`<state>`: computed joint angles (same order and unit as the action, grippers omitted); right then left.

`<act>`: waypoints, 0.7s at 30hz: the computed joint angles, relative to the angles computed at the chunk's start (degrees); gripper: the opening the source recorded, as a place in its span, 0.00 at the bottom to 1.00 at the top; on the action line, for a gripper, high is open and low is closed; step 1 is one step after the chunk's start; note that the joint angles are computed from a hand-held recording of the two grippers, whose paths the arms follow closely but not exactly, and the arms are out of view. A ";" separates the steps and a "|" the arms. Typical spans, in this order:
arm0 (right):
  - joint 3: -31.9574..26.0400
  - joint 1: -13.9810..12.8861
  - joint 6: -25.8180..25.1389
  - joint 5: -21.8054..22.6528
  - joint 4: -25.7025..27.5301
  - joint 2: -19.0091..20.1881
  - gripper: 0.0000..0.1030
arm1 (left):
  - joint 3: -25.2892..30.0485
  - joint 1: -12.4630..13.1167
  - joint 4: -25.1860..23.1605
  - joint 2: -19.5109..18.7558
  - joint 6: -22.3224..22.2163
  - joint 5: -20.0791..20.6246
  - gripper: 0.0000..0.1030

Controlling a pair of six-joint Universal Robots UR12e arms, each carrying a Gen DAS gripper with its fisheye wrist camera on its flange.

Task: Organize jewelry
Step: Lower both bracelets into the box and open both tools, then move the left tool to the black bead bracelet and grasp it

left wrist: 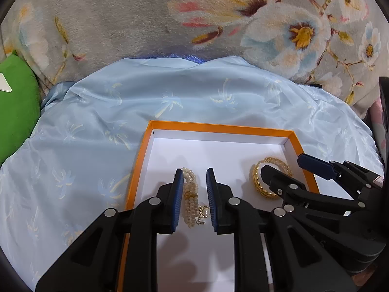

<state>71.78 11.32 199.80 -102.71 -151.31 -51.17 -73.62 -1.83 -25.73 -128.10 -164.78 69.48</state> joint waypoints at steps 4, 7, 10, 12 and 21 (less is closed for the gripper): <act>0.05 0.06 -0.09 -0.24 -0.09 -0.03 0.61 | -0.12 0.08 0.04 0.08 -0.21 -0.18 0.18; 0.21 0.13 -0.04 -0.11 0.04 -0.22 0.61 | -0.09 0.07 0.01 0.08 -0.15 -0.09 0.18; 1.06 0.42 -0.28 -0.53 -0.74 -0.85 0.61 | -0.53 0.12 0.26 0.44 0.10 0.08 0.18; 1.97 0.66 -0.47 -0.74 -1.38 -1.57 0.61 | -1.27 0.24 0.83 1.03 0.18 0.01 0.18; 12.90 2.45 0.76 -1.13 -8.17 -9.41 0.61 | -10.34 2.54 4.79 7.98 2.71 -2.07 0.25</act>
<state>84.68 13.77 200.56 -103.84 -159.48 -60.58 -83.96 0.72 -20.94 -120.12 -162.07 67.41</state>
